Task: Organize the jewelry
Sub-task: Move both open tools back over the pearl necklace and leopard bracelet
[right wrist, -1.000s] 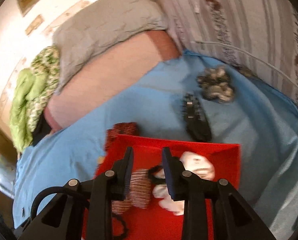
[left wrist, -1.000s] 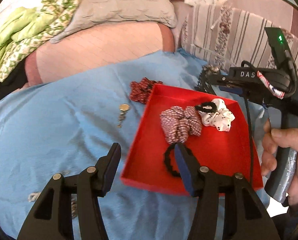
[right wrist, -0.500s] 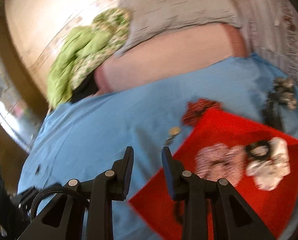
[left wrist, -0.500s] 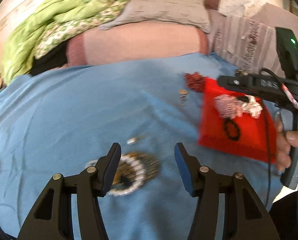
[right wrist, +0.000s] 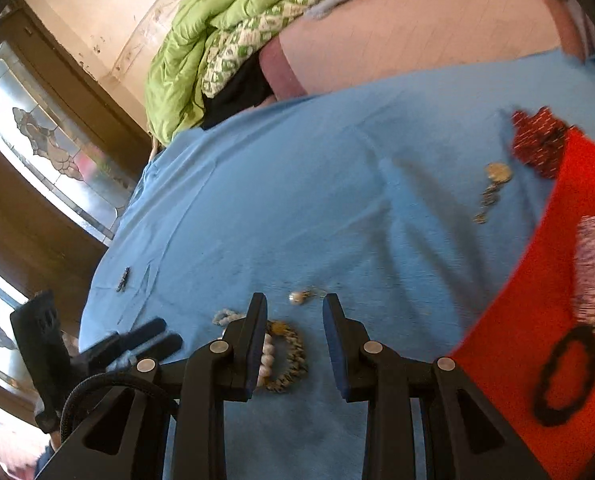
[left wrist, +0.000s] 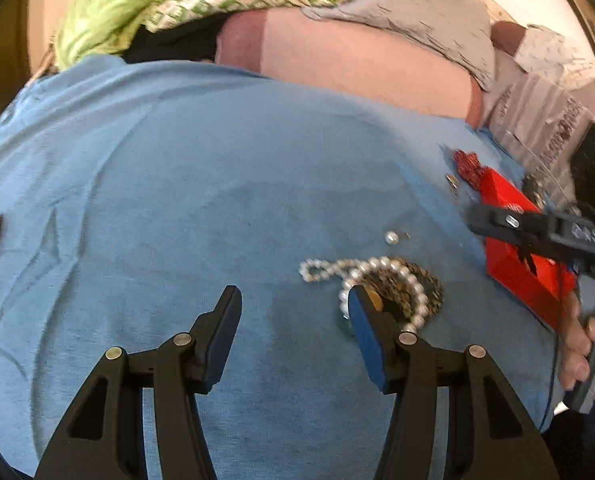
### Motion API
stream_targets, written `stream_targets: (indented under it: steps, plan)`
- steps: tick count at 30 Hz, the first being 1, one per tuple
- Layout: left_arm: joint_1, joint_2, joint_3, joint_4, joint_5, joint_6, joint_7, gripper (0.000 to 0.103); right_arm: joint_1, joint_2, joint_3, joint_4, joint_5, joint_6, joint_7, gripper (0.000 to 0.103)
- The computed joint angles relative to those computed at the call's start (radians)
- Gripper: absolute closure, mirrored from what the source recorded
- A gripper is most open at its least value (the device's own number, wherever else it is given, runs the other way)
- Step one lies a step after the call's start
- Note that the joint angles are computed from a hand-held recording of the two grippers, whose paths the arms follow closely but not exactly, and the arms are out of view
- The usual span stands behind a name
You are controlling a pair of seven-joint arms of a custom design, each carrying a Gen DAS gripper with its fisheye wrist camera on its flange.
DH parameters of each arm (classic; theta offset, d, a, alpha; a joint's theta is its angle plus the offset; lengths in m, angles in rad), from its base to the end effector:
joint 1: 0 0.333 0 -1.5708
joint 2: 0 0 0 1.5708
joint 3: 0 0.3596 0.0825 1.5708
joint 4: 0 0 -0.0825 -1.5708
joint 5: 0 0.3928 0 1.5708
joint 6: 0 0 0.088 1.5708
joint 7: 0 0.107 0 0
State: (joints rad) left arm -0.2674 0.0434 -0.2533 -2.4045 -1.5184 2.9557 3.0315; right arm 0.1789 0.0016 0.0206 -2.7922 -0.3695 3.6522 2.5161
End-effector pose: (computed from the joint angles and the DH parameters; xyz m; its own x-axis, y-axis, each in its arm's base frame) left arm 0.4609 -0.1872 0.3482 -0.5500 -0.8134 0.1892 -0.7075 0.3334 -0.6231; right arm 0.4072 0.1299 0.3450 -0.1217 -0.8422 -0.5252 -0.7264 0.4362 -0.5311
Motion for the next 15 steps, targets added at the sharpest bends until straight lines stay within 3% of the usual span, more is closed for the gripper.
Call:
stream_targets:
  steps: [6,8,10,11,13,15]
  plan:
    - [-0.017,0.030,-0.021,0.006,0.078,0.015,-0.004,0.055,-0.009,0.062,0.022,0.064,-0.009,-0.016,0.043,0.071]
    - [-0.024,0.058,-0.030,0.023,0.100,0.052,-0.016,0.056,-0.012,0.064,0.030,0.070,-0.005,-0.026,0.037,0.071]
    - [-0.023,0.086,-0.036,0.036,0.166,0.057,-0.079,0.067,-0.012,0.063,0.034,0.072,-0.001,-0.030,0.029,0.071]
    - [-0.016,0.092,-0.045,0.044,0.164,0.057,-0.076,0.069,-0.011,0.062,0.035,0.070,0.006,-0.036,0.020,0.071]
    - [-0.010,0.102,-0.062,0.056,0.157,0.067,-0.057,0.087,-0.010,0.064,0.037,0.073,0.016,-0.043,0.009,0.071]
    - [-0.009,0.109,-0.076,0.060,0.162,0.085,-0.053,0.094,-0.011,0.069,0.039,0.079,0.021,-0.046,0.008,0.071]
